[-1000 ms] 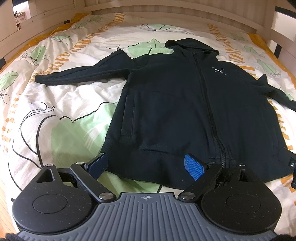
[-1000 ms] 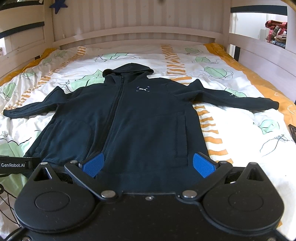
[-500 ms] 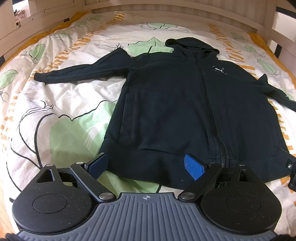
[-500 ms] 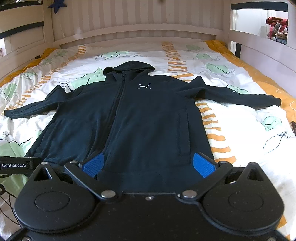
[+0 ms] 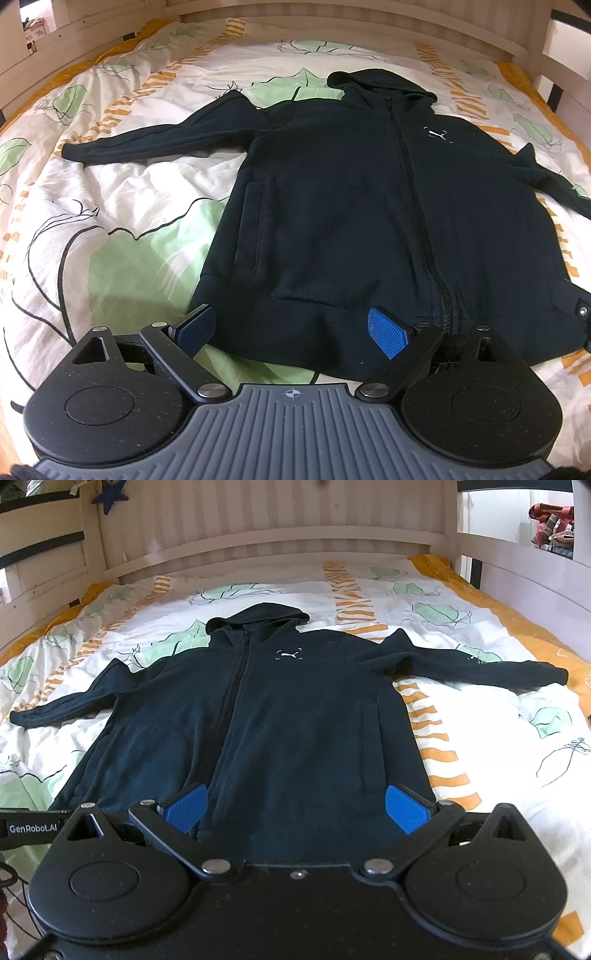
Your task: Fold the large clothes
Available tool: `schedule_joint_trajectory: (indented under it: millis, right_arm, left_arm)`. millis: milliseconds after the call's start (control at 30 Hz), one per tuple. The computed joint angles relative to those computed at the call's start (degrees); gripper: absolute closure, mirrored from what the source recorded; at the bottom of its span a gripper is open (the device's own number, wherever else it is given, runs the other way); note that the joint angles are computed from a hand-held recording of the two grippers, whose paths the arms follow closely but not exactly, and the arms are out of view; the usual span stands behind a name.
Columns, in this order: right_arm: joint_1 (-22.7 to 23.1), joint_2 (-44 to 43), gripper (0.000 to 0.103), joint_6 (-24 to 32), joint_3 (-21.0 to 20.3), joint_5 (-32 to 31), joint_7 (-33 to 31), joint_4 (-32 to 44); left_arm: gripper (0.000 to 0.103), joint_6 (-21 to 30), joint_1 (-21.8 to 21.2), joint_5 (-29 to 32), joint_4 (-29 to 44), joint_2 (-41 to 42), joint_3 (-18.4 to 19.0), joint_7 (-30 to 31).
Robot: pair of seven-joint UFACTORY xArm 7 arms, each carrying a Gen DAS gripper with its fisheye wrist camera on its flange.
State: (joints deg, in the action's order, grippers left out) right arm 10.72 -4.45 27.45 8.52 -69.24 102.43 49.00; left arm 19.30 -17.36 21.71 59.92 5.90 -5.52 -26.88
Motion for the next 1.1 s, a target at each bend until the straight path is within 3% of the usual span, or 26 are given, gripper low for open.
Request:
schedule_joint_trajectory:
  millis: [333,600,667,767,900,1033,1100]
  right_arm:
    - [-0.57,2.74,0.001,-3.35,-1.56,0.34,-0.40,1.82]
    - [0.05,5.35,0.001,-3.82,-2.86,0.86,-1.64,4.19]
    - [0.23,6.00,0.001,-3.94,-3.26,0.32,-1.25,4.93]
    - [0.45,7.13,0.001,-4.43,-3.93,-0.84,-0.50,6.22]
    - [0.32,9.01,0.001,-7.57,-5.24,-2.33,-0.99,8.21]
    - [0.18,11.45,0.001,-11.56,-6.76,-2.49,-2.67,10.39]
    - [-0.03,13.01,0.001,-13.61,-7.37,0.47,-6.02,11.61]
  left_arm:
    - [0.013,0.68,-0.06,-3.02,2.89,2.52,-0.05,2.61]
    - [0.013,-3.09,1.25,-9.91,4.31,4.91,-0.37,8.13]
    - [0.013,-4.76,3.02,-15.05,4.84,5.81,-1.80,12.22]
    - [0.013,-6.31,7.80,-27.48,6.50,7.80,-6.34,22.07]
    - [0.013,-4.72,13.68,-41.84,11.78,12.07,-11.71,35.19]
    - [0.012,-3.48,10.39,-39.22,17.60,15.91,-6.07,33.34]
    - [0.012,-2.70,9.87,-37.67,20.59,17.69,-4.36,31.95]
